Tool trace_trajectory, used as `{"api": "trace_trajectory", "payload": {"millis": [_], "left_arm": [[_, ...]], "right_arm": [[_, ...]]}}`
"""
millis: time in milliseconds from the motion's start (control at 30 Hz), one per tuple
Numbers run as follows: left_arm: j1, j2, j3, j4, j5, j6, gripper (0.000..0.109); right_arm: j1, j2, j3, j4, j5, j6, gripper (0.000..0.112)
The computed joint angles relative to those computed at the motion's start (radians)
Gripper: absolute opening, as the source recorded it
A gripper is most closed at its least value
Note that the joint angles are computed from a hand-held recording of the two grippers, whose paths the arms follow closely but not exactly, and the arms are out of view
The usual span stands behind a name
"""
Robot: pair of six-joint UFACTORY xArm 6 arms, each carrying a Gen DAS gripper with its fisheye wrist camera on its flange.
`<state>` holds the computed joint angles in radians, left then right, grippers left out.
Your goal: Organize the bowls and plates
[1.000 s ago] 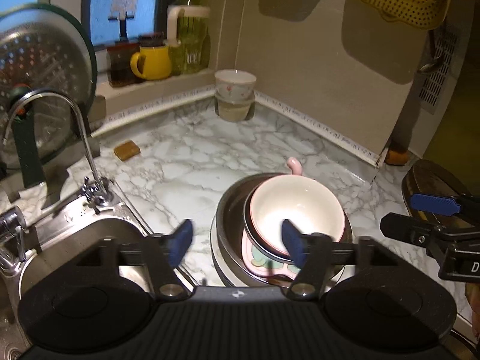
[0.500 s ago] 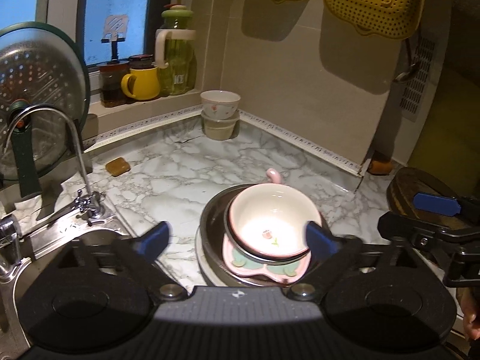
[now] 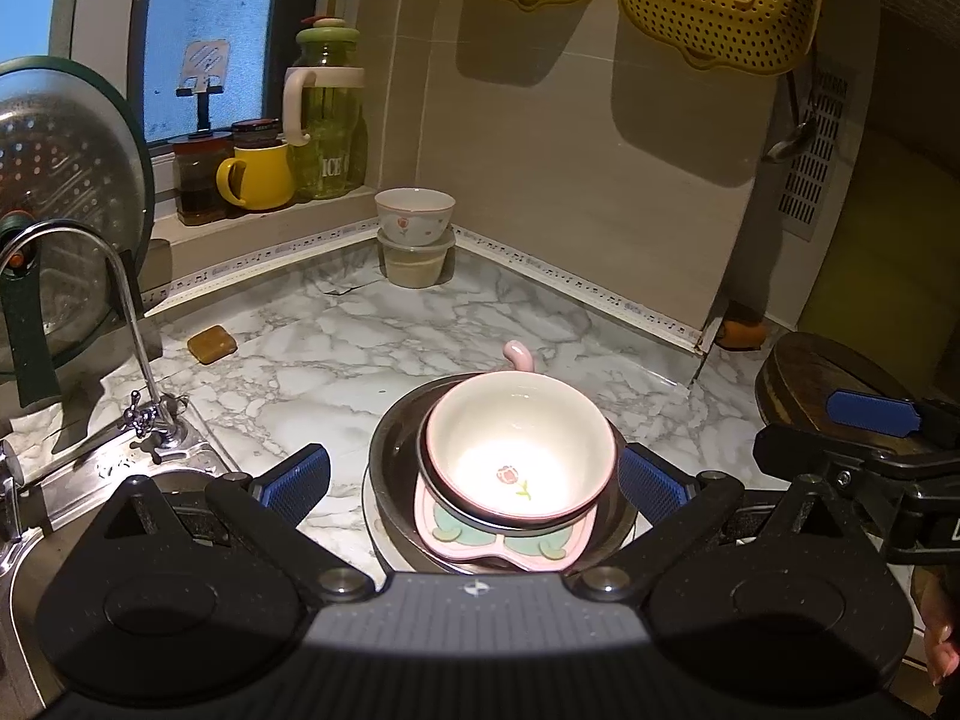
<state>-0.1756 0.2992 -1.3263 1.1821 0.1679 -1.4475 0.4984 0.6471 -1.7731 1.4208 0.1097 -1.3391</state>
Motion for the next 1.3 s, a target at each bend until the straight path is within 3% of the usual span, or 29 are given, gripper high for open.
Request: {"api": "trace_trajectory", "payload": {"millis": [267,1000,1300], "left_arm": [[-0.008,-0.006,0.006,0.011,0.004,-0.004,0.103],[-0.029,-0.006,0.017,-0.171,0.018,0.184,0.103],[-0.035,-0.005,-0.002,-0.068,0.037,0.111,0.103]], "right_arm": [[0.000,-0.003,0.009,-0.017,-0.001,0.024,0.103],[-0.004,-0.017,0.046,-0.153,0.002,0.162,0.103],[-0.005,-0.018,0.043,-0.133,-0.017,0.165,0.103]]}}
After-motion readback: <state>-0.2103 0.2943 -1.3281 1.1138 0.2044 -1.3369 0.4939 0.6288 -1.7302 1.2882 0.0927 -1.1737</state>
